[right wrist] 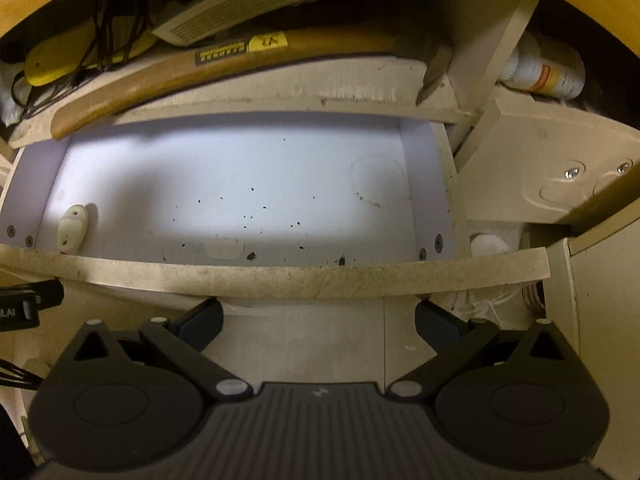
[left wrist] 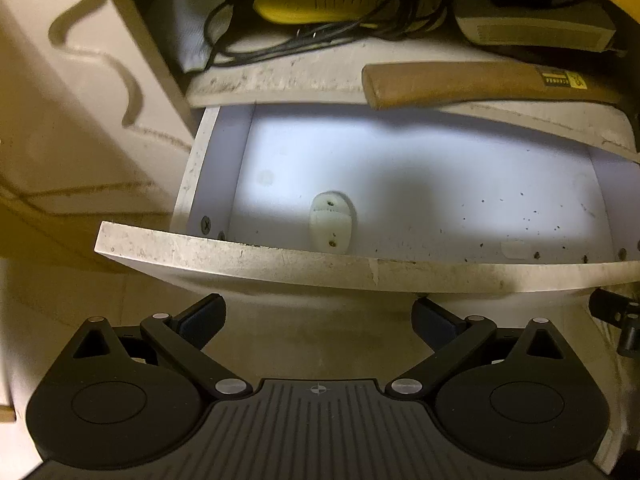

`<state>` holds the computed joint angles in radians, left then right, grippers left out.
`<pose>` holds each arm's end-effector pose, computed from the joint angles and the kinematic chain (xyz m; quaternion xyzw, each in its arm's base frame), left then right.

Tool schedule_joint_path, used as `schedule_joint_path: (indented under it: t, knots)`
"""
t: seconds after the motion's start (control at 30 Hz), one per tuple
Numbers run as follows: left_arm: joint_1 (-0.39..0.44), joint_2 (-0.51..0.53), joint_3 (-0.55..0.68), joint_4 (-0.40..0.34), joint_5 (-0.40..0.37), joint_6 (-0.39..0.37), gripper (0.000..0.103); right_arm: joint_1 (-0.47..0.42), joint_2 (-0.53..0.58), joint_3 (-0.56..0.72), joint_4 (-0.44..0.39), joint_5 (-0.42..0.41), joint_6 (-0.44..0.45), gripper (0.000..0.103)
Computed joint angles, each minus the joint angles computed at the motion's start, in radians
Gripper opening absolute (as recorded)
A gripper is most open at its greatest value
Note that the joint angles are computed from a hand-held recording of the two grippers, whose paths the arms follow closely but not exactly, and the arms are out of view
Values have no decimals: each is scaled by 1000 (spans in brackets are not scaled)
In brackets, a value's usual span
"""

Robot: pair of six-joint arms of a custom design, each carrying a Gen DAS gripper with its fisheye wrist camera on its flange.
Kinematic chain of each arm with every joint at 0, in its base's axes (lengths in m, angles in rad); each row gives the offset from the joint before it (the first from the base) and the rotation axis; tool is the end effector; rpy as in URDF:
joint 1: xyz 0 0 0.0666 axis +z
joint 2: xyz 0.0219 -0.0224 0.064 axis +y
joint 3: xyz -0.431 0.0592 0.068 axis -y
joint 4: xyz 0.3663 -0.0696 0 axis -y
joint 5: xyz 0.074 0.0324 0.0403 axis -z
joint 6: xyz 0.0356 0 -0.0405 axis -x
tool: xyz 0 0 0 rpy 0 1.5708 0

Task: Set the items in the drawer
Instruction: 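Push the drawer front inward with both tools until the drawer shuts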

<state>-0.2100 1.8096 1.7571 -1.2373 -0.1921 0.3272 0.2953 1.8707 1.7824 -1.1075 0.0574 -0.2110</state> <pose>0.5742 -0.1158 0.4093 -0.0711 0.9831 0.0546 0.1596 0.5929 0.1778 0.3880 -0.0360 0.9814 0.0194 0.1874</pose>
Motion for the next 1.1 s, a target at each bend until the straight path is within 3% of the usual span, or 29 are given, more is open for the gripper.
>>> schedule_joint_path:
  t: [0.53, 1.1]
  knots:
    - [-5, -17, -45, 140, -35, -67, 102, -9, 51, 50, 114, 33, 30, 103]
    - [-8, -56, -127, 264, -53, -82, 103, -10, 100, 86, 229, 64, 44, 103]
